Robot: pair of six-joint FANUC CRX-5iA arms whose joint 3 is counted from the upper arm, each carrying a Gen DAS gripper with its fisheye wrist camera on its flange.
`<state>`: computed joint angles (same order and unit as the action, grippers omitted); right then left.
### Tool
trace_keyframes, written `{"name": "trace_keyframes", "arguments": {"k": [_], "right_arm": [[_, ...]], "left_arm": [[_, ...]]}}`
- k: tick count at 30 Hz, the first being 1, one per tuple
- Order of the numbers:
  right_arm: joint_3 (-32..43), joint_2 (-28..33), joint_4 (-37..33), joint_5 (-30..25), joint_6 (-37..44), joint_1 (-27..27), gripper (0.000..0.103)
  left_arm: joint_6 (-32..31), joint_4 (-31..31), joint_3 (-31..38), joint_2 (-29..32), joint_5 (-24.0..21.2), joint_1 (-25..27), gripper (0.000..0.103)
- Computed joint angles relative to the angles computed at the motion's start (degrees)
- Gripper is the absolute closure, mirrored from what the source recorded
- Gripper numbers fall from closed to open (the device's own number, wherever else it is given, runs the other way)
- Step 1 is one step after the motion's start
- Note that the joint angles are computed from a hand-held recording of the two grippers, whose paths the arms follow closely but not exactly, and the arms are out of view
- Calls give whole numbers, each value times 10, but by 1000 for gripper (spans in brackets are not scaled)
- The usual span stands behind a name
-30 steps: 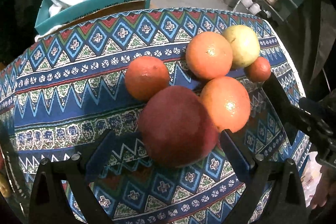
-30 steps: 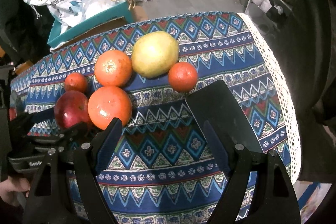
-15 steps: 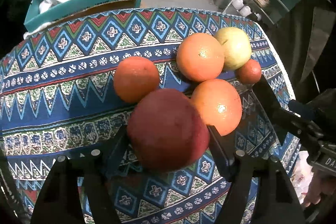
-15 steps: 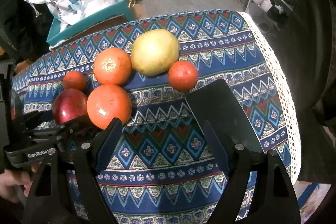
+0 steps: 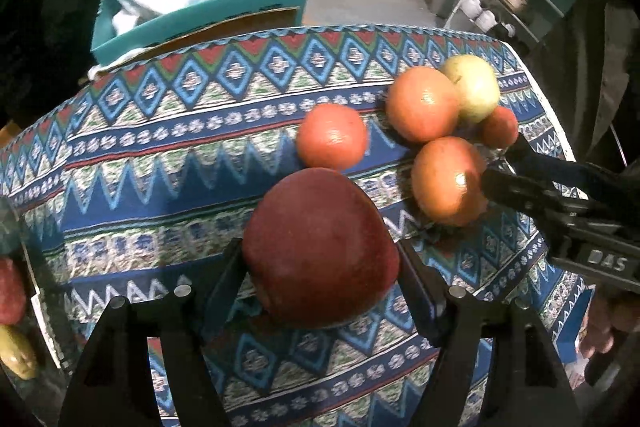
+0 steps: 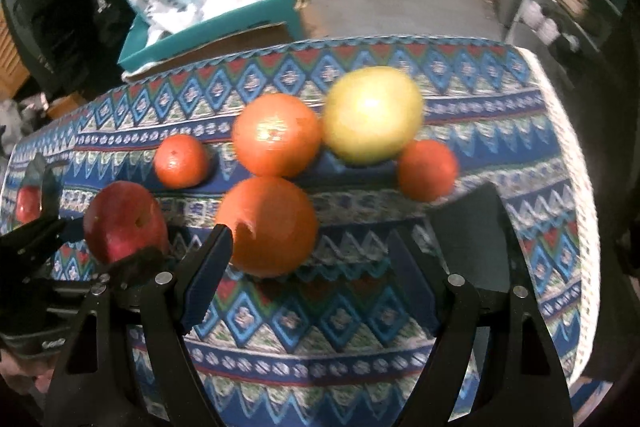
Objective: Organize fruits
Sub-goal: 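Close the left tool on the red apple while the right tool grasps a large orange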
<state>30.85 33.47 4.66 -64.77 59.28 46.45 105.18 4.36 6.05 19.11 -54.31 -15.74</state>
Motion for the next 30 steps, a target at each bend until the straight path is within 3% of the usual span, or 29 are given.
{"name": "trace_keyframes", "arguments": {"k": [13,15,16,30], "right_arm": [[92,81,-19,-70,27,6,23],[95,84,-31,-73,27,2,27],[92,82,-40,-68,28,-1,33],[18,37,4,-16,-3,16,36]], "left_arm": [[8,-8,-33,-25,5,22,28],[4,-5,-38,-29,7,25,28],[4,-4,-39,-29,7,26,28],[1,-6,-53,-52,16,26,28]]}}
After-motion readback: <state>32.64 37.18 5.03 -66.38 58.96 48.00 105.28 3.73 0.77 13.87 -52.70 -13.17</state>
